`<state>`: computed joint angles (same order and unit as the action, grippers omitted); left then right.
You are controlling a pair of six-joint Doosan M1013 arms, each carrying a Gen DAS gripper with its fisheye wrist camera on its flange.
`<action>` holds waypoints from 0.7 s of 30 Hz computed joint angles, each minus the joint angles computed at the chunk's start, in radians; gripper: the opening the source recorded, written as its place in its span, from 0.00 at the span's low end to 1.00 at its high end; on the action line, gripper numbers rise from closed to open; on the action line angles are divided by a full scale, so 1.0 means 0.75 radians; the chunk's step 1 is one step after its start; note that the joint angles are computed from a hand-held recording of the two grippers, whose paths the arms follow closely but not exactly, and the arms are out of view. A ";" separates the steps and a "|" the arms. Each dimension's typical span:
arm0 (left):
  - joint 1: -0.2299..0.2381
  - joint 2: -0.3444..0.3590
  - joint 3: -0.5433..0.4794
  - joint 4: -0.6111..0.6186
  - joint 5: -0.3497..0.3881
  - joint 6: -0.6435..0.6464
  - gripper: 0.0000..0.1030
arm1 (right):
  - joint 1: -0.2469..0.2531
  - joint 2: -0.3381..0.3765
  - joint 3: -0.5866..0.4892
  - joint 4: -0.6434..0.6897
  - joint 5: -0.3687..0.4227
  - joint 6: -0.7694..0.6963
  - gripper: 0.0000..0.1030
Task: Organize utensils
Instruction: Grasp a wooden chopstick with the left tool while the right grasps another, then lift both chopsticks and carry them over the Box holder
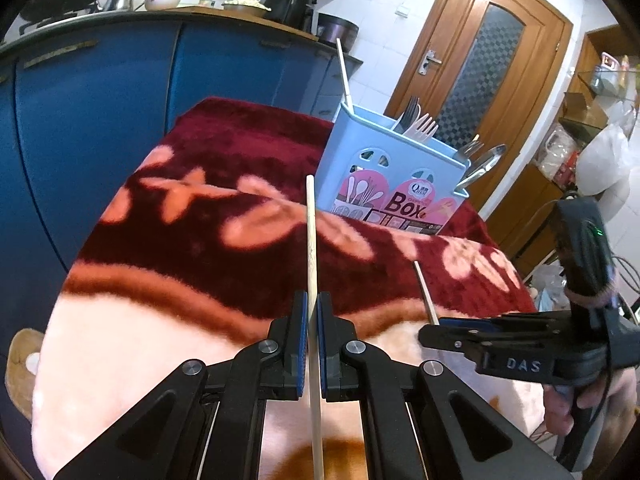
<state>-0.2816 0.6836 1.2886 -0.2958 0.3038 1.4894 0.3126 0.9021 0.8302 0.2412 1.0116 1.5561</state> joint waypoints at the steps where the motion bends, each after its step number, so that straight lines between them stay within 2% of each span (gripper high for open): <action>1: 0.002 0.000 0.001 -0.016 -0.003 0.014 0.04 | -0.001 0.009 -0.019 0.000 0.020 0.005 0.27; 3: 0.004 -0.001 0.001 -0.035 -0.004 0.031 0.04 | -0.002 0.027 -0.057 0.001 0.062 0.011 0.27; 6: 0.004 -0.001 0.001 -0.067 -0.004 0.066 0.04 | 0.000 0.053 -0.104 -0.020 0.095 0.032 0.19; 7: 0.005 0.000 0.001 -0.088 -0.004 0.088 0.04 | -0.002 0.052 -0.104 -0.020 0.096 0.043 0.13; 11: 0.003 -0.002 0.004 -0.109 -0.022 0.116 0.04 | -0.020 0.049 -0.089 0.059 0.077 0.033 0.11; 16: -0.004 -0.006 0.000 -0.153 -0.035 0.166 0.04 | -0.046 -0.007 0.039 0.200 -0.066 -0.036 0.06; 21: -0.012 -0.008 -0.006 -0.161 -0.062 0.174 0.04 | -0.067 -0.106 0.224 0.370 -0.286 -0.189 0.06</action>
